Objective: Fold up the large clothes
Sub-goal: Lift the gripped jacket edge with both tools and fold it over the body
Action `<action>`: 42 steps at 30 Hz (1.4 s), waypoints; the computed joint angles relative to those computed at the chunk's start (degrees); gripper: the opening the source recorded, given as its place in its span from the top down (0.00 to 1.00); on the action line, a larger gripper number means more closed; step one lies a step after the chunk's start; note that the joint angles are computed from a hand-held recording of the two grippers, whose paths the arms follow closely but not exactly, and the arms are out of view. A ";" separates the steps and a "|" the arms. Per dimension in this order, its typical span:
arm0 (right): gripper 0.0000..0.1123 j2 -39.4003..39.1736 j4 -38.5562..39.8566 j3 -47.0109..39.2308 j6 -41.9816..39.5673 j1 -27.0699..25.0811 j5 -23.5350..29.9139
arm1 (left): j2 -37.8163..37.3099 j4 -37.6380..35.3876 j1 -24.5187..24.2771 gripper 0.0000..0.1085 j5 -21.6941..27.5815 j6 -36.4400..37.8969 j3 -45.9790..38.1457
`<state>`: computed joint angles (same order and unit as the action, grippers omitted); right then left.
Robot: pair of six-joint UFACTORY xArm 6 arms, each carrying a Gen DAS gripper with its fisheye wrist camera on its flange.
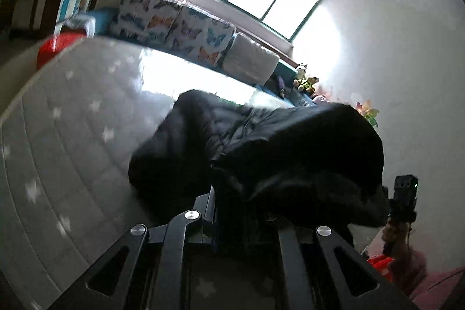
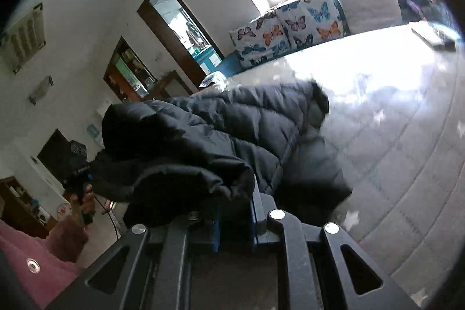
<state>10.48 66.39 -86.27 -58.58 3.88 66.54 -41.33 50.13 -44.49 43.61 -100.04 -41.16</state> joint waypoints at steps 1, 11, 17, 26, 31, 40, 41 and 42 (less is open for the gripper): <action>0.84 0.15 0.90 0.45 -0.82 -0.16 0.18 | -0.12 0.97 -0.15 0.90 -0.14 -1.70 1.05; 0.84 -1.49 2.59 3.00 -5.77 -0.32 -1.83 | 0.33 -1.08 -9.58 0.87 14.00 2.67 -4.55; 0.84 -3.59 2.42 6.60 -9.62 -0.03 -4.00 | 5.88 7.51 -21.49 0.86 30.32 5.85 -20.13; 0.84 -7.30 3.73 12.80 -15.09 0.37 -7.19 | 32.73 -22.52 5.01 0.85 5.86 28.96 -46.53; 0.84 -8.00 3.39 13.66 -16.21 0.50 -7.93 | 52.54 -38.18 12.89 0.85 8.48 41.30 -67.41; 0.83 -9.29 1.89 14.69 -17.33 0.71 -8.48 | 62.36 -47.53 16.84 0.86 13.36 45.90 -71.20; 0.81 -9.54 2.03 14.87 -17.48 0.71 -8.71 | 59.64 -47.53 16.58 0.86 10.43 45.79 -65.61; 0.80 -10.25 1.92 15.26 -17.62 0.74 -9.08 | 56.98 -47.53 16.26 0.86 7.80 45.86 -60.64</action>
